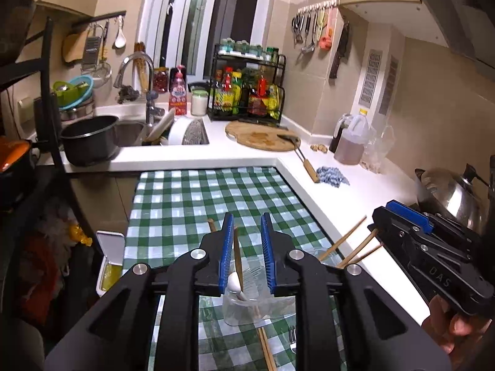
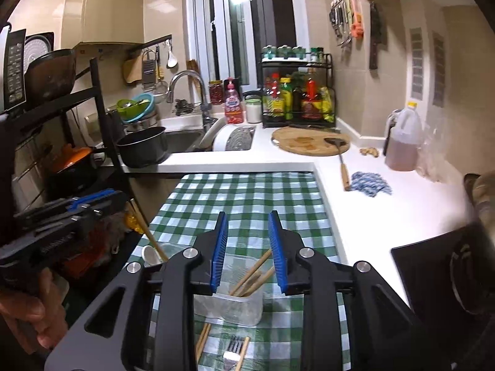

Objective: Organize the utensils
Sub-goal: 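Open both tools to drop the chopsticks into the container, then lower both tools to the cloth and grasp a wooden chopstick with each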

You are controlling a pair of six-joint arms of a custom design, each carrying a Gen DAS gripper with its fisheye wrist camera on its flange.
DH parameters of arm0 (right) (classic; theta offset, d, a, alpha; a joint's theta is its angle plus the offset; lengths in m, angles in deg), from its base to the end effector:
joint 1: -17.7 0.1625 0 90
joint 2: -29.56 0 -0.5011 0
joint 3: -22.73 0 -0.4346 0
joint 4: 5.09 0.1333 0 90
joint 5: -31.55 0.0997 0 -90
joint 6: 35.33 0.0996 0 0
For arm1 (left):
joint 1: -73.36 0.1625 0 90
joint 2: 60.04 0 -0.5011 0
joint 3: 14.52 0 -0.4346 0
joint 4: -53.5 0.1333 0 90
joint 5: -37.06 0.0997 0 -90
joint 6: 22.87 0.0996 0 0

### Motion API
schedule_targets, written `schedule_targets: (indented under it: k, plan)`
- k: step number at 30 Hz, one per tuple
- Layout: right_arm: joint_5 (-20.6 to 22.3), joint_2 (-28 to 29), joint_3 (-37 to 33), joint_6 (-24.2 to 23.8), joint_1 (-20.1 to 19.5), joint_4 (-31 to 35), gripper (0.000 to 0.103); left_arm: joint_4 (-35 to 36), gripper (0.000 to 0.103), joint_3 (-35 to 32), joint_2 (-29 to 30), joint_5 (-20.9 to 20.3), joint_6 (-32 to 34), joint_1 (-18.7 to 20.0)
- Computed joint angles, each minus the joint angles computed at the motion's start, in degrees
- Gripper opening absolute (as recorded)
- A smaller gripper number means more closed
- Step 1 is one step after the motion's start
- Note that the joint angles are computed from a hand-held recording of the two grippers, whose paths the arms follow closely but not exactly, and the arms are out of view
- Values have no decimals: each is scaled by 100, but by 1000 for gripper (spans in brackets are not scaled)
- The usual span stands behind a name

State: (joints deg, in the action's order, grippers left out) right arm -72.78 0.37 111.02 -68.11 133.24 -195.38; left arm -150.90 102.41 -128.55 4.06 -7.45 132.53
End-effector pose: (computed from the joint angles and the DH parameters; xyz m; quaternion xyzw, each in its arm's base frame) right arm 0.4426 -0.6743 0.0270 0.4142 -0.8324 0.3409 0.1386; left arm -0.1019 -0.5938 0.3727 0.0506 0.7799 -0.5278 0.3325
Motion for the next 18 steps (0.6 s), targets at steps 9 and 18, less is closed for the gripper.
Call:
schedule_targets:
  k: [9,18]
  plan:
    - [-1,-459,803,-307,127,-1232,28,-1363,20,613,-107,654,579,-673]
    - [265,-956,2152,-585,64,-2835,28,-3056,20,1552,228,1370,1079,-1234]
